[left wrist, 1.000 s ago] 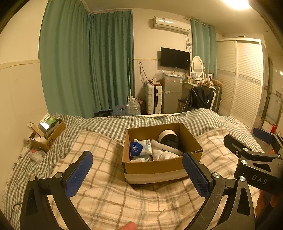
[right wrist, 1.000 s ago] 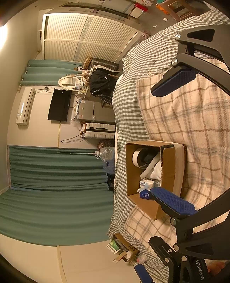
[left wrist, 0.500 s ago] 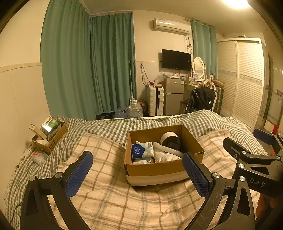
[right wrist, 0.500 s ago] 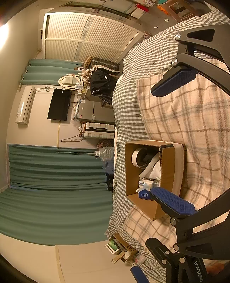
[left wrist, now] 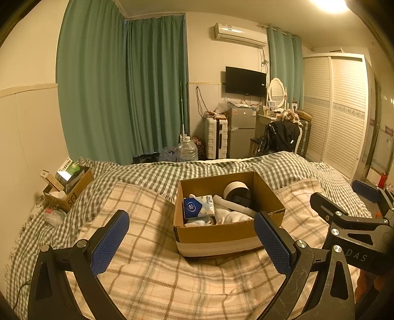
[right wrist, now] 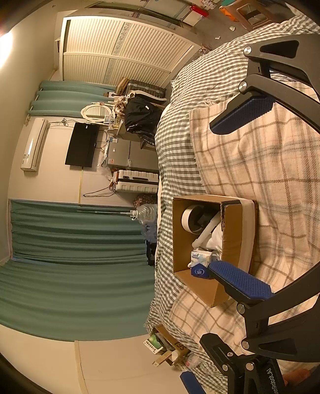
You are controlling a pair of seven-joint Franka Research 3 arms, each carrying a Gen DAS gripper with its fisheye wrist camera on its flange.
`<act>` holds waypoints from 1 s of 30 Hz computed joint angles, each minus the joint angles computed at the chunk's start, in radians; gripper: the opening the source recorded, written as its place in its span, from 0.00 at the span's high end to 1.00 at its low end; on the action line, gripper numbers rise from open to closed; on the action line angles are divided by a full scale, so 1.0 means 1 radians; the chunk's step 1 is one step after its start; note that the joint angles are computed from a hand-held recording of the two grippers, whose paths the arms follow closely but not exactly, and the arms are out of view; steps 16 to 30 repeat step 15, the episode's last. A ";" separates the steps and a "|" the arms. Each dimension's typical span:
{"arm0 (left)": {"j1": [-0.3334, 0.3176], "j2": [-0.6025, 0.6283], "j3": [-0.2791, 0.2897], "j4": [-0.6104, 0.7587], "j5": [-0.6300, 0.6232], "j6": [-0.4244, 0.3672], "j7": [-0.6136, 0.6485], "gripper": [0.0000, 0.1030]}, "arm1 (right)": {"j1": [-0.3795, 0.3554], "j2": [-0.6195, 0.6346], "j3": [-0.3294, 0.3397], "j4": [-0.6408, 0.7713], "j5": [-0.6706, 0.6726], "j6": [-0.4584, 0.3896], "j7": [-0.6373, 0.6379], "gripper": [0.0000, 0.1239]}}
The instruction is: Organize objects
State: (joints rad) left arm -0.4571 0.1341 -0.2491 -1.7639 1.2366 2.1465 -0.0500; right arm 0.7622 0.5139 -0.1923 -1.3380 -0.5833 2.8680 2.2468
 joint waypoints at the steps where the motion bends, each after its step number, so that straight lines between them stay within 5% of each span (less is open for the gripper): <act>1: 0.000 0.000 0.000 0.000 0.000 0.000 0.001 0.00 | 0.000 0.000 0.000 0.000 0.001 -0.002 0.000 0.17; 30: 0.006 -0.005 -0.001 -0.012 -0.002 0.011 -0.007 0.00 | -0.004 -0.001 0.011 0.002 0.008 -0.007 -0.018 0.17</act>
